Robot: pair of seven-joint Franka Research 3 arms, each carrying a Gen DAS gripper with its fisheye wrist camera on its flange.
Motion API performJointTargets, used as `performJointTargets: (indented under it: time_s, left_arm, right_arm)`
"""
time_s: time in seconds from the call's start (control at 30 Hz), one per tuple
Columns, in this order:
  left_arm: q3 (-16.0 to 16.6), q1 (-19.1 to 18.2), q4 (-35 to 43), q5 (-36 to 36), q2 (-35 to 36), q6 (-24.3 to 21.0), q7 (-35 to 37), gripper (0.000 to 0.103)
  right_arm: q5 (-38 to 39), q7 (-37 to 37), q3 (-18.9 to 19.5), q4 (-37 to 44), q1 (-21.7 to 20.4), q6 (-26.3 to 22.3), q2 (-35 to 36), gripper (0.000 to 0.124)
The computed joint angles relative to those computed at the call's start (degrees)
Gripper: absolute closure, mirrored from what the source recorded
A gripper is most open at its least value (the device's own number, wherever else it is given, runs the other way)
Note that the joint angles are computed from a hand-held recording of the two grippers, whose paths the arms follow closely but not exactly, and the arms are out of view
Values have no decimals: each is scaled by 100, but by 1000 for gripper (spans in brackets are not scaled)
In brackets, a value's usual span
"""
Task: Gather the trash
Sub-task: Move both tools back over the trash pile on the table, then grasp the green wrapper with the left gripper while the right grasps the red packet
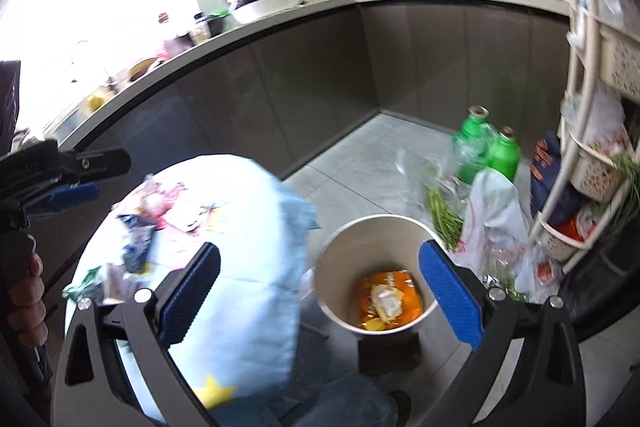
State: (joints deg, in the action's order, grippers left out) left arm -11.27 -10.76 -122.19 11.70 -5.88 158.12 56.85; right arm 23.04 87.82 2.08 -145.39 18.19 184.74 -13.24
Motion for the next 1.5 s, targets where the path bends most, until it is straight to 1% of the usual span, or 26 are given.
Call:
performJointTargets:
  time_s: [0.07,0.1,0.13,0.17,0.2,0.23,0.27,0.3,0.37,0.43,0.5,0.57,0.6,0.67,0.7,0.77,0.87,0.97,1.03,1.1,1.17,1.27,1.4,1.47,1.5]
  left_arm:
    - [87,53,-442,-58,-434,64,-20,9]
    - [123,105,-675,-32,-673,81,-71,9]
    - [141,164,-867,22,-880,82,-137,9]
    - [173,211,-1073,52,-1095,94,-176,9]
    - [215,276,-1302,83,-1340,90,-226,9]
    - [256,321,-1475,96,-1525,88,-249,9]
    - [309,376,-1689,116,-1757,88,-261,9]
    - [358,420,-1832,131,-1904,98,-249,9]
    - [450,574,-2198,198,-2297,90,-256,9]
    - [600,621,-2491,146,-2598,50,-187,9]
    - [751,694,-2773,90,-2844,56,-101,9]
    - [896,761,-3007,32,-3019,93,25,9]
    - [992,774,-3168,-23,-3137,138,101,9]
    - [1159,782,-3459,-150,-3328,213,255,9]
    - [1200,807,-3552,-191,-3356,255,322,9]
    - [1276,832,-3733,-284,-3412,331,444,9]
    - [1571,687,-3984,-563,-3479,424,759,9]
    - [1676,663,-4059,-740,-3421,489,1032,9]
    - [1711,664,-4096,-842,-3371,549,1184,9]
    - [1799,629,-4110,-964,-3317,629,1345,9]
    - [1917,547,-4093,-1078,-3213,752,1568,9]
    - [1899,580,-4002,-1145,-2967,873,1775,9]
    - [2084,365,-3819,-1365,-2608,971,2181,9]
    - [2023,378,-3715,-1416,-2422,1001,2300,10]
    - [2010,368,-3641,-1439,-2297,1038,2372,10]
  right_arm:
    - [-89,62,220,42,-51,-113,-72,24]
    - [-121,45,250,76,19,-180,-93,24]
    - [-200,130,430,93,-63,-208,-96,24]
    - [-253,172,531,132,-77,-267,-91,24]
    - [-301,230,563,170,-12,-313,-74,24]
    - [-198,109,426,245,253,-392,-32,24]
    - [-187,127,448,307,350,-418,19,24]
    - [-73,-8,321,376,601,-464,69,24]
    - [72,-174,269,486,863,-523,164,24]
    - [356,-452,159,631,1182,-613,298,24]
    - [651,-731,146,827,1374,-828,450,24]
    - [843,-852,269,972,1397,-1021,569,24]
    - [1059,-1046,278,1081,1458,-1162,656,24]
    - [997,-998,479,1187,1370,-1322,787,24]
    - [993,-1061,544,1239,1357,-1420,855,24]
    - [1263,-1467,607,1369,1386,-1604,980,24]
    - [1656,-2042,734,1595,1385,-1802,1231,24]
    - [1527,-2208,861,1761,1337,-1809,1429,26]
    - [1522,-2455,945,1879,1326,-1781,1544,30]
    - [1472,-2622,1006,2024,1313,-1767,1690,31]
    - [1476,-2719,1044,2232,1262,-1873,1884,33]
    - [1409,-2711,1085,2410,1201,-2039,2092,41]
    - [1199,-2528,1090,2310,1187,-2188,2054,52]
    - [1193,-2526,1112,2174,1194,-2216,1947,60]
    - [1155,-2482,1110,2119,1212,-2220,1909,66]
